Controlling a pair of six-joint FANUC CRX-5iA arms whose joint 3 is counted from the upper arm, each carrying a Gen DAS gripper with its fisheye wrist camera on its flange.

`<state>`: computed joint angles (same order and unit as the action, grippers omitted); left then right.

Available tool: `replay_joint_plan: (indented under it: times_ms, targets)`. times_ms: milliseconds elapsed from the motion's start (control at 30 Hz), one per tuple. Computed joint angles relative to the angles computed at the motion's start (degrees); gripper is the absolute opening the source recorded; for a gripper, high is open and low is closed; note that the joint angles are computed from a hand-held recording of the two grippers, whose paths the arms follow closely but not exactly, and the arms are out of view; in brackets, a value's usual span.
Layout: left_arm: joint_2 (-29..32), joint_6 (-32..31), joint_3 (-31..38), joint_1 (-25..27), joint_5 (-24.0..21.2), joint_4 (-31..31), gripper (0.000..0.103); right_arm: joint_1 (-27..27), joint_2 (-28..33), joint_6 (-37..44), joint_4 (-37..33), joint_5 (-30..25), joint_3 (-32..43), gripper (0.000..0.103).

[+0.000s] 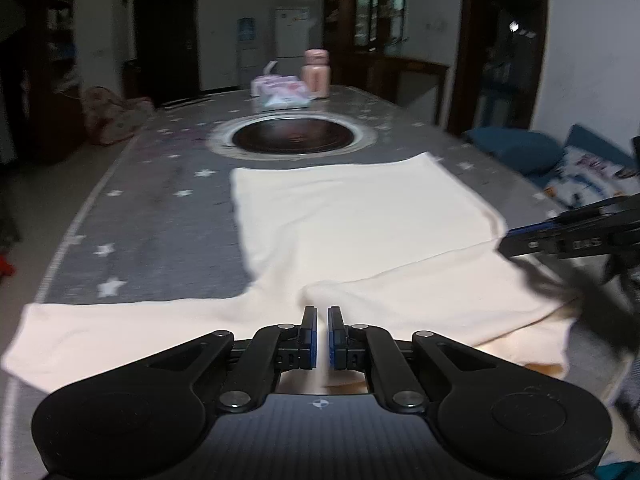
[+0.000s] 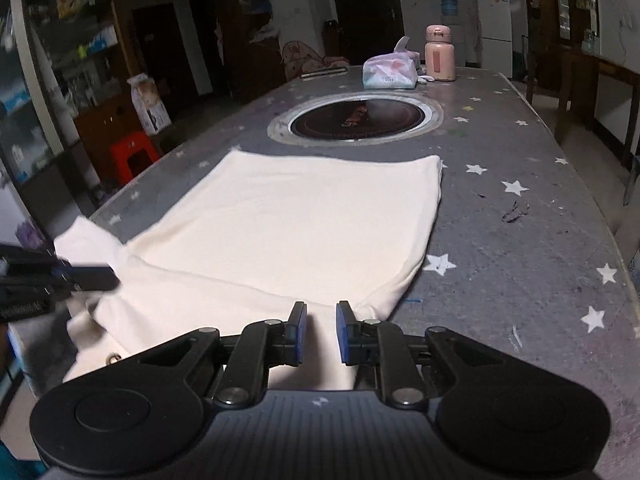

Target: Fold clothes

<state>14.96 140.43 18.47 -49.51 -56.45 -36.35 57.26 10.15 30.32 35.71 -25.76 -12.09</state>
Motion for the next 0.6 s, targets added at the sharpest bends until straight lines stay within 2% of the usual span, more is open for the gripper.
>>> replay_joint_plan:
  times_ms: [33, 133, 300, 400, 533, 600]
  targets:
    - [0.24, 0.22, 0.65, -0.31, -1.77, -0.67, 0.006, 0.15, -0.08, 0.16, -0.03, -0.14, -0.1, 0.015]
    - [-0.96, 0.63, -0.55, 0.13, -0.98, -0.01, 0.007, 0.32, -0.47, -0.67, 1.98, -0.2, -0.8, 0.015]
    - [-1.13, -1.92, -1.53, 1.48, 4.97, 3.11, 0.008, 0.44, -0.43, -2.1, 5.88, -0.01, -1.37, 0.016]
    - [-0.28, -4.23, -1.78, 2.71, 8.64, 5.91, 0.008, 0.56, 0.36, -0.73, 4.54, -0.46, -0.66, 0.016]
    - [1.48, -5.66, -0.95, 3.71, 7.72, 8.23, 0.008, 0.73, 0.16, -2.59, 8.23, -0.45, -1.81, 0.016]
    - [1.68, -5.92, -1.31, 4.19, 7.65, 9.18, 0.009, 0.91, 0.09, -1.84, 7.91, -1.15, -1.62, 0.017]
